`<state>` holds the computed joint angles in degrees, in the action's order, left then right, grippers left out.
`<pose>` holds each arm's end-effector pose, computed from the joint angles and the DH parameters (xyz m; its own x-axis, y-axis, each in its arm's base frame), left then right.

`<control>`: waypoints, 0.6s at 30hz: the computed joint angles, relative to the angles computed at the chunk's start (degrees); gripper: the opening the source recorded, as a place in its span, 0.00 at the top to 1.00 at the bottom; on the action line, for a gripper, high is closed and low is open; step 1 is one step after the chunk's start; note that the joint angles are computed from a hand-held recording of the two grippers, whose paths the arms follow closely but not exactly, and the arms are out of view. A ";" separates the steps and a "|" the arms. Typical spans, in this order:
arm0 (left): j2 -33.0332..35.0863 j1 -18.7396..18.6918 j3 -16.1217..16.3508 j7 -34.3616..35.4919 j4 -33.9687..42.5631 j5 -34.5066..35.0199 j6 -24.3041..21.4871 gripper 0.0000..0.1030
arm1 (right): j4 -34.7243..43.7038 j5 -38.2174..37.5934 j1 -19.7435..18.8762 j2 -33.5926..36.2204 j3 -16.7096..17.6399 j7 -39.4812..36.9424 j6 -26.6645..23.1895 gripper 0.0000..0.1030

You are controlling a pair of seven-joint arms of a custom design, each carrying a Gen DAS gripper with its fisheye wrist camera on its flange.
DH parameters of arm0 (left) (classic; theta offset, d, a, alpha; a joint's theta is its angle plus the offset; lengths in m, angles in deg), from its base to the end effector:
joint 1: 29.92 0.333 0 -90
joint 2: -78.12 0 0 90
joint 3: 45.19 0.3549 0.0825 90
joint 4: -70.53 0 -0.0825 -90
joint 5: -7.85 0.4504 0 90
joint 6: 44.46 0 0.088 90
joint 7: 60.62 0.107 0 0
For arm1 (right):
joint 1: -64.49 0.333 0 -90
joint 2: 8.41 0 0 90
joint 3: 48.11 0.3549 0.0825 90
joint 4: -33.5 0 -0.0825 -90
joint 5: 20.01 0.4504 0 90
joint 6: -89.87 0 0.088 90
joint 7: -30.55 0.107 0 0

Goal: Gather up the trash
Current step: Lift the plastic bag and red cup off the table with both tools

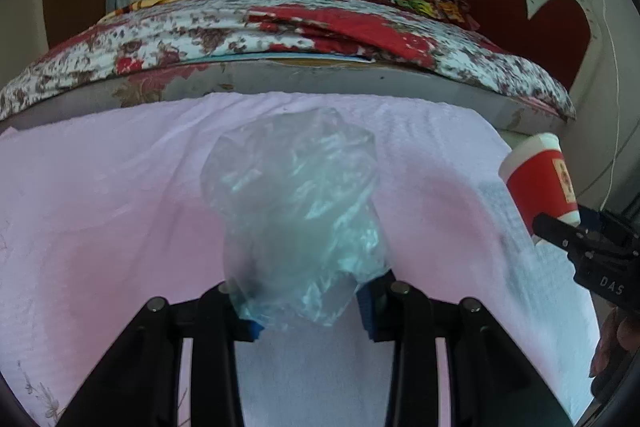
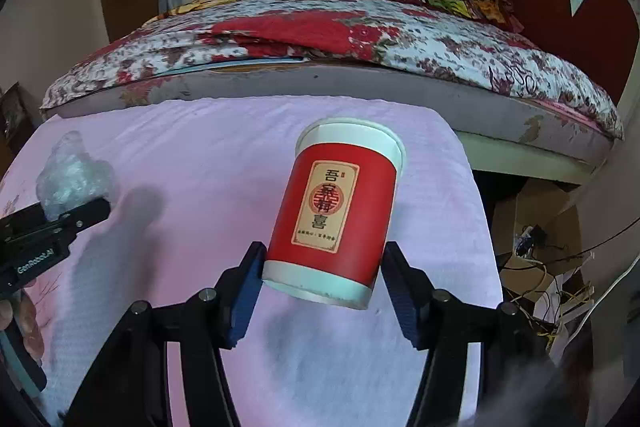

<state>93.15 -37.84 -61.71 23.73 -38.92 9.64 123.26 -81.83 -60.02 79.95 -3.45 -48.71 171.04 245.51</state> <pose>0.6665 -0.2875 0.4570 -0.3528 -0.9285 0.1158 -0.7057 0.1828 -0.6845 0.6443 0.1951 0.4798 -0.0877 -0.9949 0.0497 -0.7331 0.0307 -0.6795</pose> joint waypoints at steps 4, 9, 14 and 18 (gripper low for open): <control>-2.07 -0.49 0.36 0.42 -2.50 1.74 1.27 0.64 | -1.54 -2.52 0.41 -2.07 0.68 1.32 -0.53 0.43; -5.05 -0.18 0.05 2.11 -6.06 1.60 3.31 0.64 | -3.73 -5.89 -0.31 -5.11 2.19 4.56 0.09 0.44; -8.42 1.02 -1.57 6.95 -9.06 -4.32 4.76 0.64 | -6.04 -7.69 -1.48 -8.78 4.67 5.72 -0.37 0.44; -11.66 -0.27 -1.05 9.95 -12.14 -7.55 6.33 0.64 | -8.54 -8.22 -2.61 -12.36 6.86 5.84 -0.89 0.44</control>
<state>81.49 -38.11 -62.76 33.69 -51.05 2.09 129.59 -90.37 -68.24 77.34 -15.81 -41.85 176.87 244.62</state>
